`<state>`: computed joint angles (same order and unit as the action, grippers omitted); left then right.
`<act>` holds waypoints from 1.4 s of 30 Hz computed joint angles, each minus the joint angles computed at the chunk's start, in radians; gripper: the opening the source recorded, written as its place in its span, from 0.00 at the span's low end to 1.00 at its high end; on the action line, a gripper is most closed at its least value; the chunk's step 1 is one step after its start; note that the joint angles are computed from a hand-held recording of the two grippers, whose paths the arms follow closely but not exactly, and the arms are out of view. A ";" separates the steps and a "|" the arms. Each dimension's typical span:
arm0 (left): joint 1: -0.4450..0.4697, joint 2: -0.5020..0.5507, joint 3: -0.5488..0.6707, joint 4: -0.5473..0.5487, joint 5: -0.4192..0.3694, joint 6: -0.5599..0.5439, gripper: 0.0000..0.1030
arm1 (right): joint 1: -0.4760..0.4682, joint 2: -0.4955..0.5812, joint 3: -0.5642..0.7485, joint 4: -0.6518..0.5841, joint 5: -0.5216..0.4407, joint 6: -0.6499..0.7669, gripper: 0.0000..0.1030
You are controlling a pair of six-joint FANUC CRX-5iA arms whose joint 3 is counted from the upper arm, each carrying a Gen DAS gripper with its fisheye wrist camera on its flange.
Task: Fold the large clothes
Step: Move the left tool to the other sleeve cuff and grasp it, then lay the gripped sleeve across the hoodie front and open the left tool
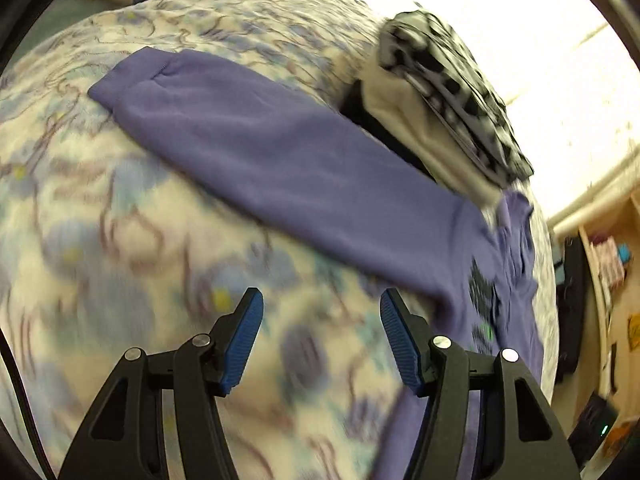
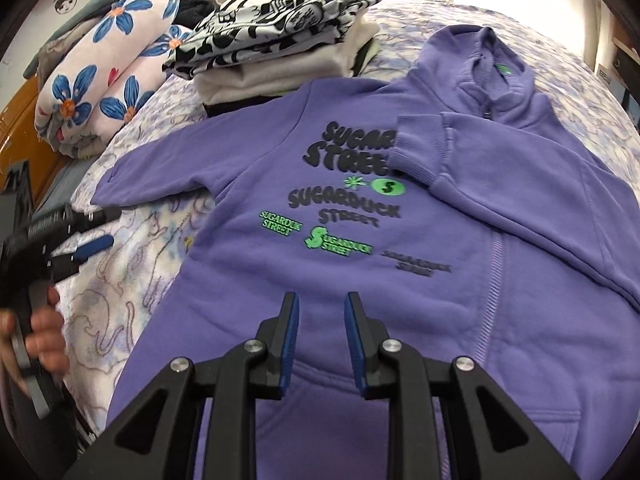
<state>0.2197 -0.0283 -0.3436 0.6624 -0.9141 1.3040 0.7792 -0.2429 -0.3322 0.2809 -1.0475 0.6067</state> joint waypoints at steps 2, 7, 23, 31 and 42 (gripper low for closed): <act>0.016 0.053 0.041 -0.015 0.004 0.030 0.58 | -0.004 0.020 0.007 0.004 0.012 0.007 0.23; 0.062 0.171 0.101 0.066 -0.034 -0.031 0.58 | -0.025 0.071 0.031 0.023 0.040 0.022 0.23; -0.043 0.105 0.169 -0.005 0.153 0.010 0.05 | -0.077 0.035 0.011 -0.002 0.088 -0.010 0.23; -0.301 0.036 0.232 0.076 0.138 -0.175 0.05 | -0.114 -0.120 -0.088 0.042 0.086 -0.103 0.23; -0.629 0.233 0.399 -0.225 0.047 0.031 0.18 | -0.195 -0.301 -0.204 0.036 0.011 -0.165 0.23</act>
<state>-0.4090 0.2049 0.0554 0.4373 -0.8674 1.3351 0.5839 -0.5439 -0.5357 0.3167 -1.0360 0.4414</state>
